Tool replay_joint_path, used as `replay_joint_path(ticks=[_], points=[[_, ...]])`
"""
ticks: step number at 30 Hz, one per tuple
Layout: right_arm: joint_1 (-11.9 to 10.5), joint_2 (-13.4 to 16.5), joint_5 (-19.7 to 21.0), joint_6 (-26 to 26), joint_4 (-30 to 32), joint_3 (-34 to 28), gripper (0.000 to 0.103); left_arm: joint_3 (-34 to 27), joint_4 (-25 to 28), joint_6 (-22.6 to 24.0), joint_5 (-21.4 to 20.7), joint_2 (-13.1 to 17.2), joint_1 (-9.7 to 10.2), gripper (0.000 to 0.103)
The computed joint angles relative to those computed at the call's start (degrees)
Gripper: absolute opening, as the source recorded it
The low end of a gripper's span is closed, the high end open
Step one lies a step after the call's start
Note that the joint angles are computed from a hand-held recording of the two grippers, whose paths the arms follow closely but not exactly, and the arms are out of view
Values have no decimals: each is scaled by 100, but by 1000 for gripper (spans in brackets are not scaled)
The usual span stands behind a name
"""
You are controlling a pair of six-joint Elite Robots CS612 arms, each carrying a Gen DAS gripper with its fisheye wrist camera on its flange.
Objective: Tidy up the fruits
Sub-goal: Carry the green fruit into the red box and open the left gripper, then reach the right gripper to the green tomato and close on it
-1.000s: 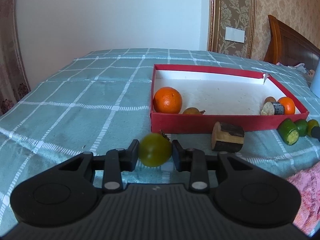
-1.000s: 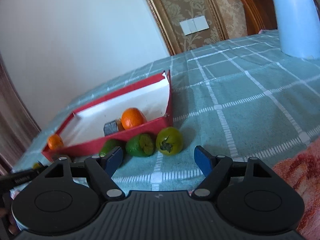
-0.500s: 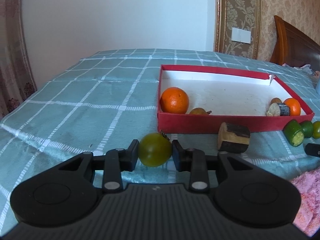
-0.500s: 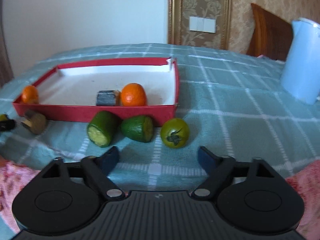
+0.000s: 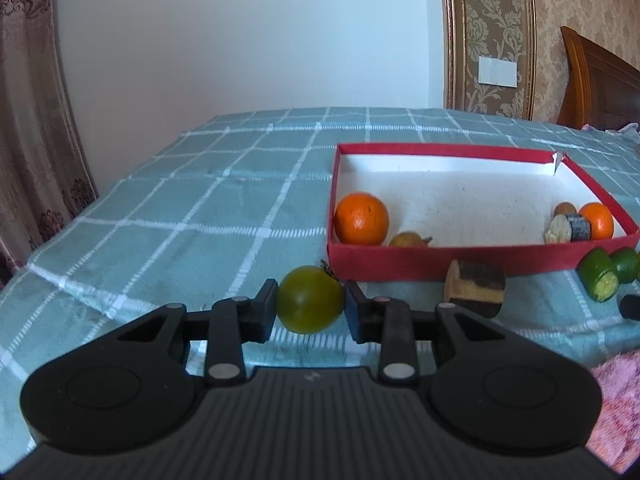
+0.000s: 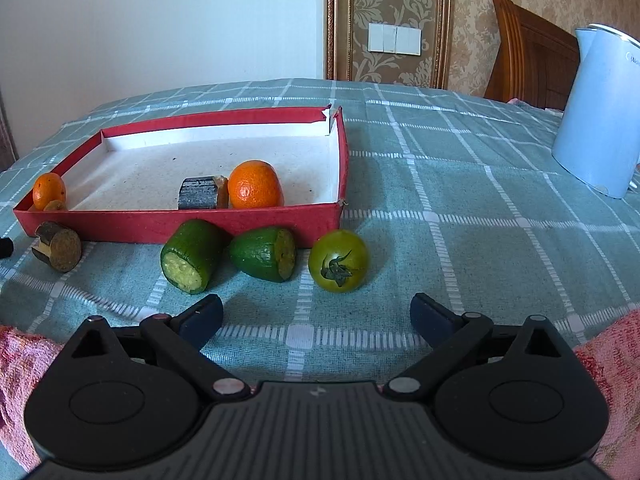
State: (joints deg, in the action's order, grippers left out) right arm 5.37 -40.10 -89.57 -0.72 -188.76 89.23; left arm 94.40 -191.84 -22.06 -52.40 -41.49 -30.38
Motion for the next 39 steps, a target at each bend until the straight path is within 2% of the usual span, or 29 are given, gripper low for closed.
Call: replay_joint_path(ticks=[9,18,30,34,37,39], points=[[1,4,25,6,-4,1,102,-252,-42,317,245,45,-81,32],[-1,9,50,8,-7,-2,103,-874,76,676,326,266,-87,32],[-27,7,172,69,-54,14,103,-1643,1147,349,119,555,101,33],[-48,4,235,101,-81,28,103,-1770,1385,269,225,634,93,33],[-73,2,300,118,-101,36,103,-1774,1389,259,362,654,68,54],[-71,2,293,114,-98,35,103,-1734,1271,319,471,644,45,76]])
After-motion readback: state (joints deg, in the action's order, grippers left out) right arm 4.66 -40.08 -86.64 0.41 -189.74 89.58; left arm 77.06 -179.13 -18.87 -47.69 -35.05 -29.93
